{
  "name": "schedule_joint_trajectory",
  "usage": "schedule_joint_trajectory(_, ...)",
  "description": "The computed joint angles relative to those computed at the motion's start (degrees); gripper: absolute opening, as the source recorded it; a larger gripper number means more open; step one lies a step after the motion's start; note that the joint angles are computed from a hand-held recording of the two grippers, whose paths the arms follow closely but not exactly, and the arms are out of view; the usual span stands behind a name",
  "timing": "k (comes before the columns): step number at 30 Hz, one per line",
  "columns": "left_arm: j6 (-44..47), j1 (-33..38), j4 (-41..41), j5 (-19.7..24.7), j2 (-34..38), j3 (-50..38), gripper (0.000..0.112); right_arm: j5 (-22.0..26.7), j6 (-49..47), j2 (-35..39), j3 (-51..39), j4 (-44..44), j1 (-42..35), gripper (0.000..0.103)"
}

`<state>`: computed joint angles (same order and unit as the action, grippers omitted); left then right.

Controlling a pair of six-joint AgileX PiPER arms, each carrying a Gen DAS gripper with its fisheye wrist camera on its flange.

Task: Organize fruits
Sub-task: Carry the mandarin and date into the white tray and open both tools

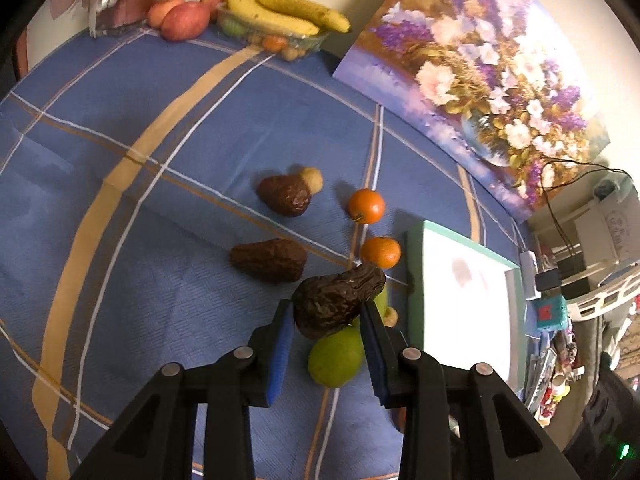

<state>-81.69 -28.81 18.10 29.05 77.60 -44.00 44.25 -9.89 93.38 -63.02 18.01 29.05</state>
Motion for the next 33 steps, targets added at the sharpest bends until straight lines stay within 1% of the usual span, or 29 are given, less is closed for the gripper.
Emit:
schedule_joint_trajectory(6,1.3,-2.7,0.8,1.8,3.5,-4.8,0.036,-0.9,7.7,-1.2,-0.7,-4.7,-5.2,0.038)
schedule_joint_trajectory(11,5.5,-5.4,-0.7,3.1,8.7,-10.5,0.036,-1.7,17.0,1.4,-3.3,-13.8,-10.1,0.038)
schedule_joint_trajectory(17,13.8,-6.6,-4.5,4.8,16.7,-19.7,0.036,-1.2,18.6,4.6,-7.1,-15.3,-15.4,0.038)
schedule_joint_trajectory(20,17.8,-6.5,-6.2,6.6,21.4,-25.4,0.036,0.0,20.7,7.7,-11.4,-16.7,-16.2,0.039)
schedule_joint_trajectory(27,24.8,-6.4,-9.0,10.8,32.3,-39.2,0.036,1.6,22.0,13.5,-18.7,-18.4,-18.7,0.039)
schedule_joint_trajectory(29,26.3,-6.2,-9.7,11.6,35.0,-42.4,0.036,1.4,23.3,15.1,-20.4,-20.4,-18.7,0.039)
schedule_joint_trajectory(33,29.3,-5.7,-11.3,13.2,39.6,-47.8,0.036,2.1,24.1,18.2,-23.2,-21.3,-19.2,0.039)
